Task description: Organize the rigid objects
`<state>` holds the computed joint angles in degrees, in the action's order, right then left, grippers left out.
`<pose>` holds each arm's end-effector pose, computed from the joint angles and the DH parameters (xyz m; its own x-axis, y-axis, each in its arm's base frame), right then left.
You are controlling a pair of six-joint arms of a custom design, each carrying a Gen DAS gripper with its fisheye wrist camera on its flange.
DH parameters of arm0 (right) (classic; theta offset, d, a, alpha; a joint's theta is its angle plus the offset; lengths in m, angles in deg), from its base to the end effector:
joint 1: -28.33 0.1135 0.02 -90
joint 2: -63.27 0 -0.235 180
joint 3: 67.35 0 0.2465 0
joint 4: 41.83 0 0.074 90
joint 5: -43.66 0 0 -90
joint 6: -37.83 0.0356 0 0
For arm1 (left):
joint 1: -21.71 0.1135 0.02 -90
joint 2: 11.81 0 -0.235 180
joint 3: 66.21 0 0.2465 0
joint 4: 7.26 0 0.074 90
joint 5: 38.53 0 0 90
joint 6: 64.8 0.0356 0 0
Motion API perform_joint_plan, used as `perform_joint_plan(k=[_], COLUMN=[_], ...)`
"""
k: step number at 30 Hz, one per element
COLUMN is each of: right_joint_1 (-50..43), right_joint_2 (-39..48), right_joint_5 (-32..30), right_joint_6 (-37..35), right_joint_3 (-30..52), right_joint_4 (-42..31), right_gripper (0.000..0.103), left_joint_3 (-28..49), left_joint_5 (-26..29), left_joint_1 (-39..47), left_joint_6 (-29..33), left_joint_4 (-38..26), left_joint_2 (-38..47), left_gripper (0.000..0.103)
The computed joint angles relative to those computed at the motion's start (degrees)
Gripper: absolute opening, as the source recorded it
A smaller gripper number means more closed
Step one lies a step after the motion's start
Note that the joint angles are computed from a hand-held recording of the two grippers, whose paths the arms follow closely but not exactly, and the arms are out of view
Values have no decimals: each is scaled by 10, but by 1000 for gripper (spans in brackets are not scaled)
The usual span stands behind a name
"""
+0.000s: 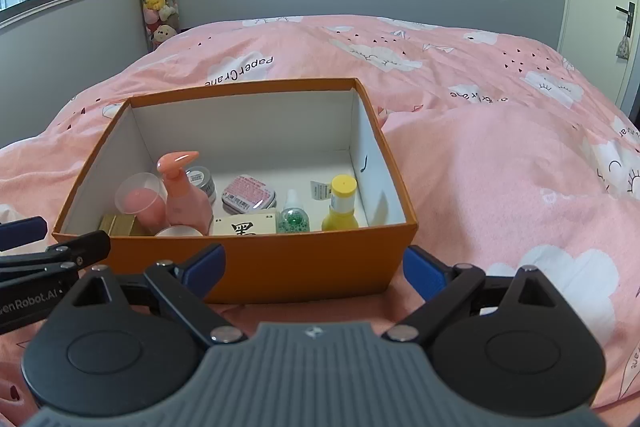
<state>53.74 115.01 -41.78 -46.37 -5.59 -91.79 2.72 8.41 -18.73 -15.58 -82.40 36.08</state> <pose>0.1829 0.0838 0.2706 -0.6146 -0.1804 -0.7679 -0.3122 0.9497 0.0267 0.1308 -0.0795 0.2953 -0.5774 -0.1350 -0.8053 -0.2745 0.9609 0.0358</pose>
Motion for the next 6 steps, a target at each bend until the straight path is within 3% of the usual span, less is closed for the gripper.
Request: perform_joint_plan(k=[6], right_joint_1=[1], right_joint_2=[3], right_joint_5=[0], right_joint_6=[-1], right_joint_3=[1], right_joint_4=[1], right_gripper=[94], left_joint_3=[0], left_joint_5=[1], left_joint_1=[2], left_joint_6=[1], left_joint_4=[1], left_joint_2=[-4], left_gripper=[91])
